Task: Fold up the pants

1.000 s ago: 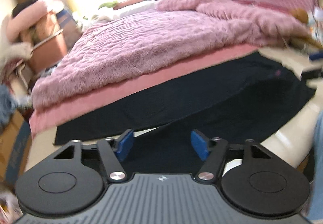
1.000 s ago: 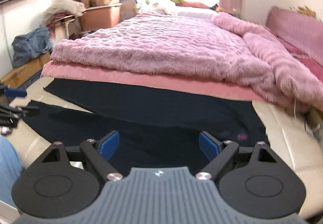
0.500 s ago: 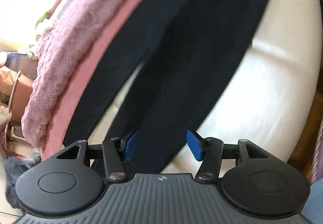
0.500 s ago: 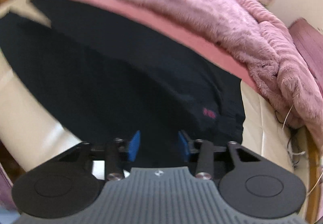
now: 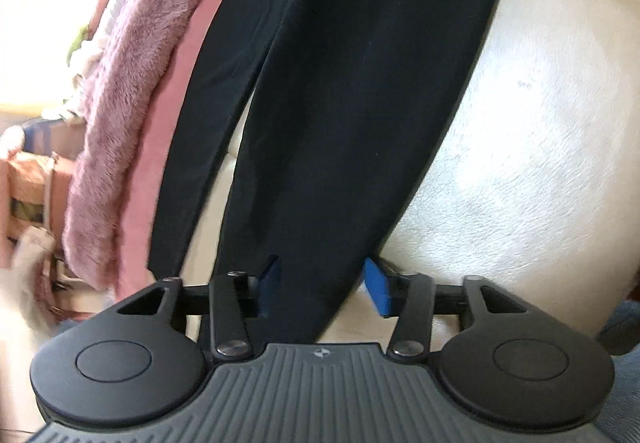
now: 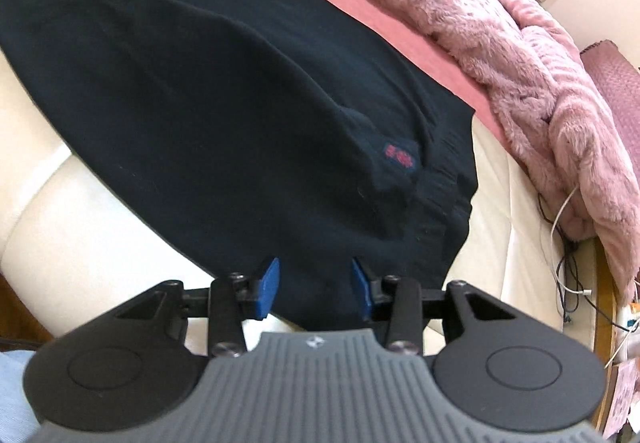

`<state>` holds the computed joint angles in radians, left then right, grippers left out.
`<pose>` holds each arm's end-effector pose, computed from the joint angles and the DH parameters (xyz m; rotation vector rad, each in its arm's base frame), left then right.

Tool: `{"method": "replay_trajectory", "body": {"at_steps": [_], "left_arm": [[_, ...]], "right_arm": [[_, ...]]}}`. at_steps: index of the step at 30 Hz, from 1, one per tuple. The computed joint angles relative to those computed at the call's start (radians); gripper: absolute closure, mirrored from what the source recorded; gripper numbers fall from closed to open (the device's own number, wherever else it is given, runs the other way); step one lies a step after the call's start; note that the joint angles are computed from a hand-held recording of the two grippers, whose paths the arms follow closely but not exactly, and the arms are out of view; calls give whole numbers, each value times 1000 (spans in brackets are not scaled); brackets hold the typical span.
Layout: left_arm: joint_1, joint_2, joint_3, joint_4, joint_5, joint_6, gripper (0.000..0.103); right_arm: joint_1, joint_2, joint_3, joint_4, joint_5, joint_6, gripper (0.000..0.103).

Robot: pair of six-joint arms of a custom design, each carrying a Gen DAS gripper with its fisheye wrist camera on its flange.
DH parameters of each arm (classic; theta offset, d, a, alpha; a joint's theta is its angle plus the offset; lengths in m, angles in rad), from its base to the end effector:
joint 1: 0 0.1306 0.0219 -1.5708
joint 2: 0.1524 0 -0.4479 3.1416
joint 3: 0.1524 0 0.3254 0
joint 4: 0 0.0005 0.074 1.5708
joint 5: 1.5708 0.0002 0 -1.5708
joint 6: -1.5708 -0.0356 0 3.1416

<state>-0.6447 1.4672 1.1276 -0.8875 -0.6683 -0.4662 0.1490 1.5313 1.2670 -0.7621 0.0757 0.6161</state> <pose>0.3205 -0.2140 0.3735 1.2457 2.3061 0.8642 0.4386 0.0626 0.3969 -0.9511 2.4378 -0.2654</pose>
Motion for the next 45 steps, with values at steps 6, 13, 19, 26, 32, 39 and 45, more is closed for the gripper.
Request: {"method": "replay_trajectory", "body": {"at_steps": [6, 13, 19, 26, 32, 39, 45], "left_arm": [[-47, 31, -13, -7, -60, 12, 95], [8, 37, 90, -100, 12, 344, 101], [38, 39, 156, -118, 8, 482, 102], [29, 24, 189, -149, 2, 602, 102], [47, 33, 245, -162, -5, 643, 102], [74, 55, 345, -171, -50, 619, 102], [146, 125, 495, -216, -4, 633, 102]], "right_arm": [[-6, -13, -11, -7, 22, 98, 67], [-31, -21, 9, -92, 16, 316, 67], [-17, 9, 22, -122, 63, 461, 74], [1, -21, -54, -5, 146, 612, 97], [-36, -74, -66, 81, 97, 536, 103], [-35, -69, 17, 168, 91, 417, 103], [-28, 5, 150, 187, 108, 336, 103]]}}
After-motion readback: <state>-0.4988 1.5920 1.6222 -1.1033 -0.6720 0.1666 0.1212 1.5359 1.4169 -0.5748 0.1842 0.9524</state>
